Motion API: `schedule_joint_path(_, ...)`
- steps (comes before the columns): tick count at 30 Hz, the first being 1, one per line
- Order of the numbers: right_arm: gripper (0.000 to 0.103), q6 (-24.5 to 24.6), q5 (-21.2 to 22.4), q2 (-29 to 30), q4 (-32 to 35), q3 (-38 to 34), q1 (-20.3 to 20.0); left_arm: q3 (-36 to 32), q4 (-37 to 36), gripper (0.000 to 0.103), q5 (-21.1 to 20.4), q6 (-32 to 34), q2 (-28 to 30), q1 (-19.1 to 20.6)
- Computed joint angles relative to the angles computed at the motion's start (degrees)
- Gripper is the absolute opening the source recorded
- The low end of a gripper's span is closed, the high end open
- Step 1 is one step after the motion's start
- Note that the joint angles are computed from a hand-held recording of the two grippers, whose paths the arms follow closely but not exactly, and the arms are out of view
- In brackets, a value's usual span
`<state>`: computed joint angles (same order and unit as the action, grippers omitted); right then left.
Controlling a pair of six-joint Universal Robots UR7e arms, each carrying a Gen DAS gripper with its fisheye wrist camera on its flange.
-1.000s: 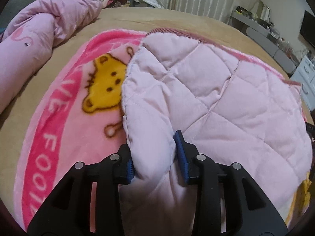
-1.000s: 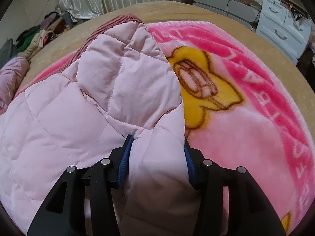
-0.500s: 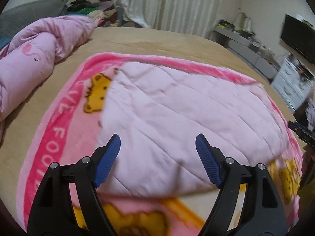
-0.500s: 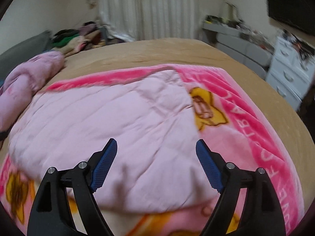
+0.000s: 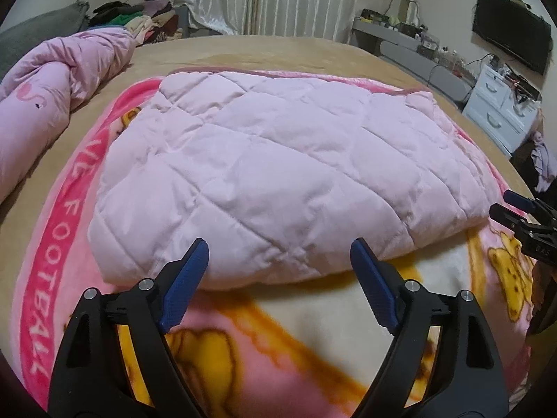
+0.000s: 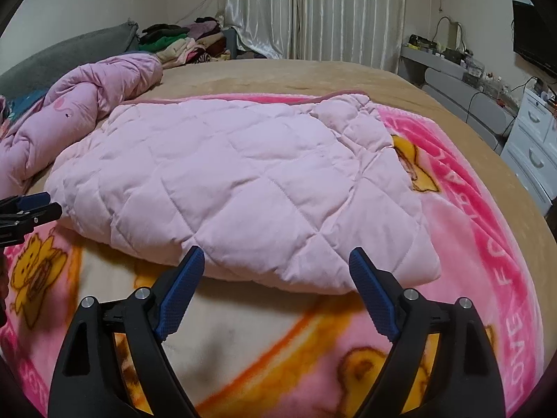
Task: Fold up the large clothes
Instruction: 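Release the jacket and press the folded bundle flat with both tools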
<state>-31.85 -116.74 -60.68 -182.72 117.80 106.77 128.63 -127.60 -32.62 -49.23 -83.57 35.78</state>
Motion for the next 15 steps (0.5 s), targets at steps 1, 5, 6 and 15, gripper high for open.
schedule_joint_path(1,0.084,0.2,0.1,0.6,0.3,-0.9,0.1,-0.8,-0.5,0.076,-0.2,0.6,0.7,1.0)
schedule_joint_path(5,0.085,1.4,-0.9,4.5,3.3,-7.4,1.5,-3.5,-1.9,0.080,-0.5,1.9,2.9,4.0)
schedule_joint_path(6,0.085,1.7,-0.8,5.3,4.0,-9.0,1.8,-4.3,-1.8,0.086,-0.8,1.8,3.3,4.7)
schedule_joint_path(15,0.088,5.8,-5.2,18.3,17.3,-31.8,4.8,-13.2,7.3,0.095,-7.5,0.5,9.0,12.2)
